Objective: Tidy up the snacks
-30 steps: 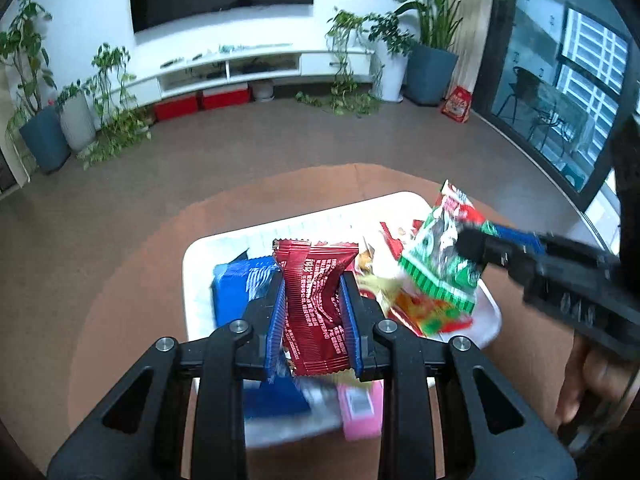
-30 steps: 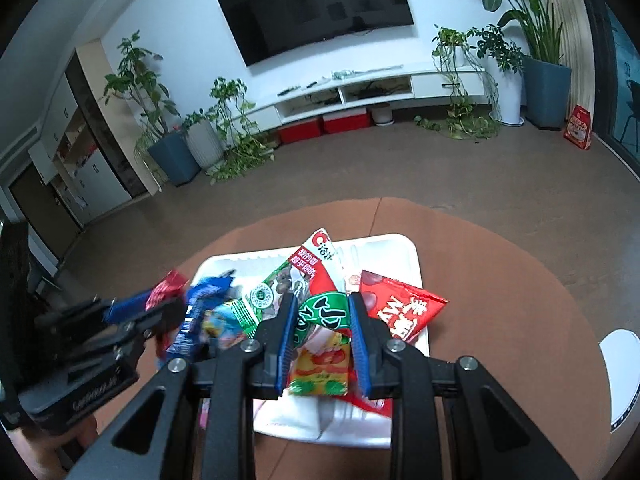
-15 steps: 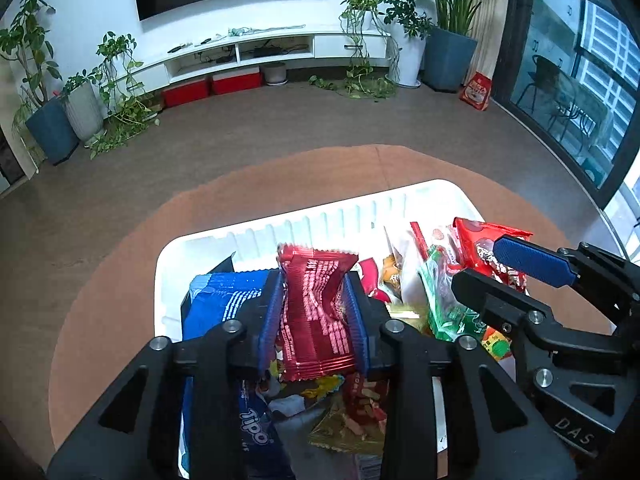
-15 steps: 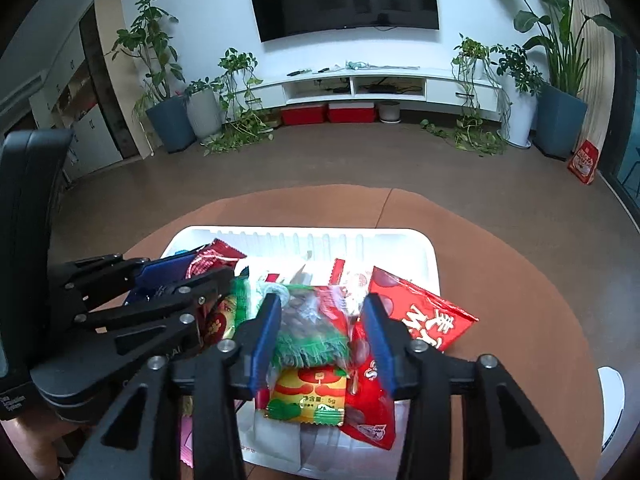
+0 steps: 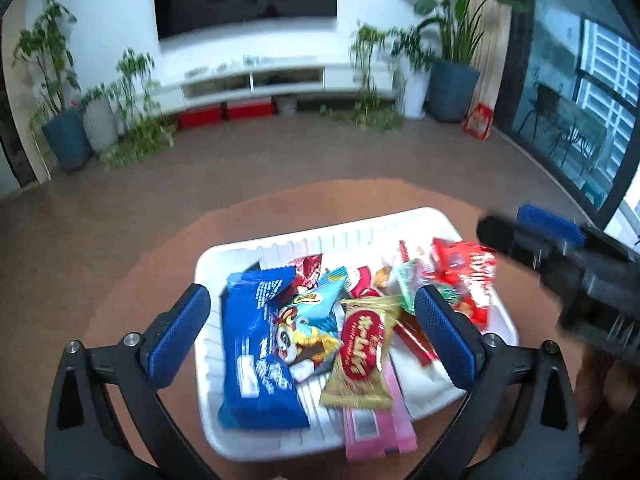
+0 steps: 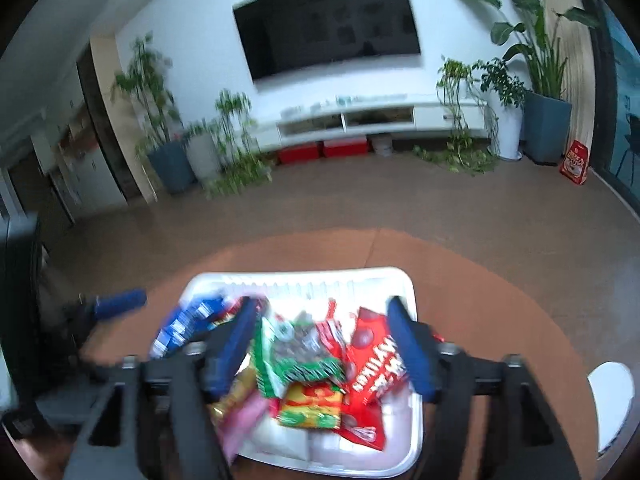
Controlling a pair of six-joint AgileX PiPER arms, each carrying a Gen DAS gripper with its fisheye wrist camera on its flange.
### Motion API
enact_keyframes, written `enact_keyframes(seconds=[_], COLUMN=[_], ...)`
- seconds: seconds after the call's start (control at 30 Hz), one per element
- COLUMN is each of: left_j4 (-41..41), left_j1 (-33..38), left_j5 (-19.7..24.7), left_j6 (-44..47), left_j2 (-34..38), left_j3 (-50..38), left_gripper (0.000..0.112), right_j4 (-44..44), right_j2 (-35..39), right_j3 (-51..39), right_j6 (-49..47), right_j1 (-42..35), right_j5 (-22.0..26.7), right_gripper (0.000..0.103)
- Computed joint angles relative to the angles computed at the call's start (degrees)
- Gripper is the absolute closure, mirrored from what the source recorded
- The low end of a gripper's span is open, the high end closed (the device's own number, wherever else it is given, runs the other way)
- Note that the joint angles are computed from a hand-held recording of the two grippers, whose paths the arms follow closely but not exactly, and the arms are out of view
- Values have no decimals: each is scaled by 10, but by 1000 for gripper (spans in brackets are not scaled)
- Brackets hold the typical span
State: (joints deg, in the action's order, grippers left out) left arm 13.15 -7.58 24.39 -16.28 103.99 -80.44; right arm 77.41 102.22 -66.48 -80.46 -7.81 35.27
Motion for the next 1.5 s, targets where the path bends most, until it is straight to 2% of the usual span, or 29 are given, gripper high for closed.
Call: enact_keyframes(seconds=[0.07,0.13,0.2,0.23,0.27,0.4,0.43,0.5,0.7,0.8,0.83,0.93,1.03,1.1,1.17,1.5], left_j4=[70,183,233,273,324,512,529,510,490,474,478,489,483,477,472,458], left_j1=[-13,-29,-47,-61,-86,-232,-270,-316,-381,-381,-396,-471,-540,-549,-547,-421], left_j5=[-49,-103,-131,-127,-101,121,178,249,306,289,297,359,421,417,404,280], left_j6=[-59,-172,-237,-287,-344,-573,-614,-658,-794,-816,-833,-879,-891,-886,-887,-840], left_j2=[-55,-130,-192,-220,-253,-320,-320,-334,-398,-440,-453,-465,-472,-473,-476,-455], left_j3=[69,154,218,243,271,341,353,384,507,545,556,569,568,570,577,582], left_gripper=[10,10,9,9,9,9,9,9,10,10,10,10,10,10,9,10], right_j4=[52,86,103,113,121,126,125,125,113,108,105,78,58,50,46,83], right_j2=[-25,-53,-79,-94,-106,-151,-168,-202,-327,-395,-411,-430,-425,-438,-440,-440], right_j3=[20,46,69,85,99,155,180,227,391,474,489,512,514,524,528,547], right_j6=[-44,-77,-98,-109,-118,-137,-149,-171,-275,-360,-374,-384,-368,-366,-362,-361], right_j1=[-24,-41,-60,-70,-78,-126,-137,-149,-225,-295,-311,-368,-396,-405,-389,-271], right_j5=[44,71,99,108,116,149,147,134,126,147,153,190,200,200,178,45], right_gripper=[12,2,1,1,1,0,0,0,0,0,0,0,0,0,0,0])
